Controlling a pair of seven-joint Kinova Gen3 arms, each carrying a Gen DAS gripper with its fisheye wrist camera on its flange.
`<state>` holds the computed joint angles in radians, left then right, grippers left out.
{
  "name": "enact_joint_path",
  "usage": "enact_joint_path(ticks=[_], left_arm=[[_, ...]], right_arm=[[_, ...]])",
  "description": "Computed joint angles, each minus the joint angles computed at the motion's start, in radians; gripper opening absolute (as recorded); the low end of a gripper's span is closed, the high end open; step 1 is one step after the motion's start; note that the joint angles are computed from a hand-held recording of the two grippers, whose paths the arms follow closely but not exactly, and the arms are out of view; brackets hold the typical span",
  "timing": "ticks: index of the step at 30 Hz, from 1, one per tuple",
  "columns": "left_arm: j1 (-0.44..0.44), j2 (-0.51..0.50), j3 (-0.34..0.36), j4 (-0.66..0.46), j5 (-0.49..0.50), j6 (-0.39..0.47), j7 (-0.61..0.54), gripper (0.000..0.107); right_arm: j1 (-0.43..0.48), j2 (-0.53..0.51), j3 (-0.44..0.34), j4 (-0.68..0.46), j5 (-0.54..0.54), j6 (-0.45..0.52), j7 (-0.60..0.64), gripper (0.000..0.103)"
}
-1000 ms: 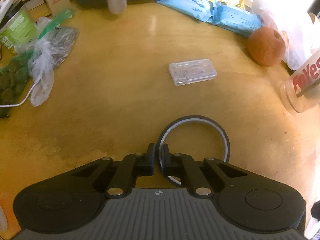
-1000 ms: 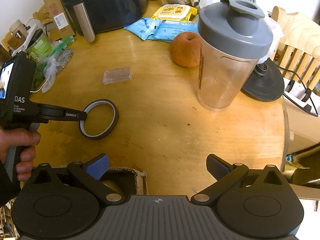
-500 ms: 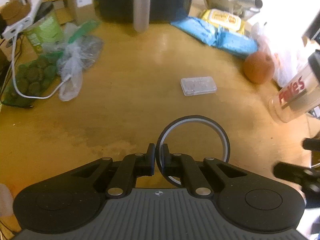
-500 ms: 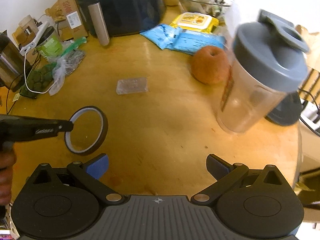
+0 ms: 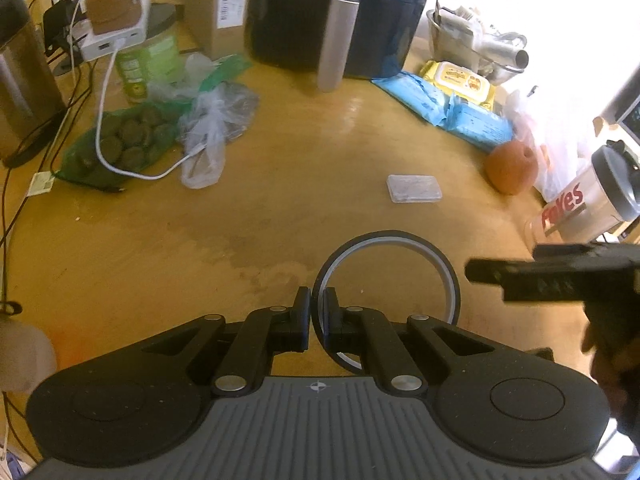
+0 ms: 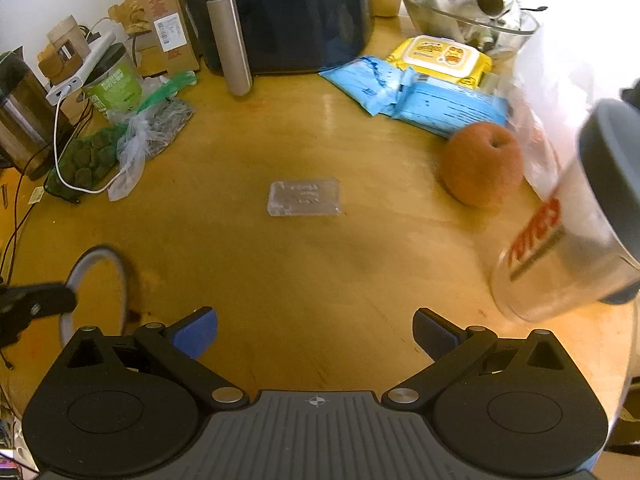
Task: Organize rigid objects
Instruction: 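Grasp the clear plastic box with the right gripper while the left holds the ring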
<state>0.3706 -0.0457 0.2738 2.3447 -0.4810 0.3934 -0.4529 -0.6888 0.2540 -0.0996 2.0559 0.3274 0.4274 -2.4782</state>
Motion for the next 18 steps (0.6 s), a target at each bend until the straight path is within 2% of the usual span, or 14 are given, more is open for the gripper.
enact_joint_path(ticks=[11, 18], left_arm=[[-0.056, -0.085, 0.008, 0.052, 0.125, -0.005, -0.141, 0.007], [-0.091, -0.123, 0.001, 0.069, 0.212, -0.010, -0.245, 0.007]], right_arm=[[-0.074, 0.123, 0.064, -0.102, 0.075, -0.014, -0.038, 0.103], [-0.162, 0.220, 0.164, -0.167, 0.136, -0.029, -0.118, 0.102]])
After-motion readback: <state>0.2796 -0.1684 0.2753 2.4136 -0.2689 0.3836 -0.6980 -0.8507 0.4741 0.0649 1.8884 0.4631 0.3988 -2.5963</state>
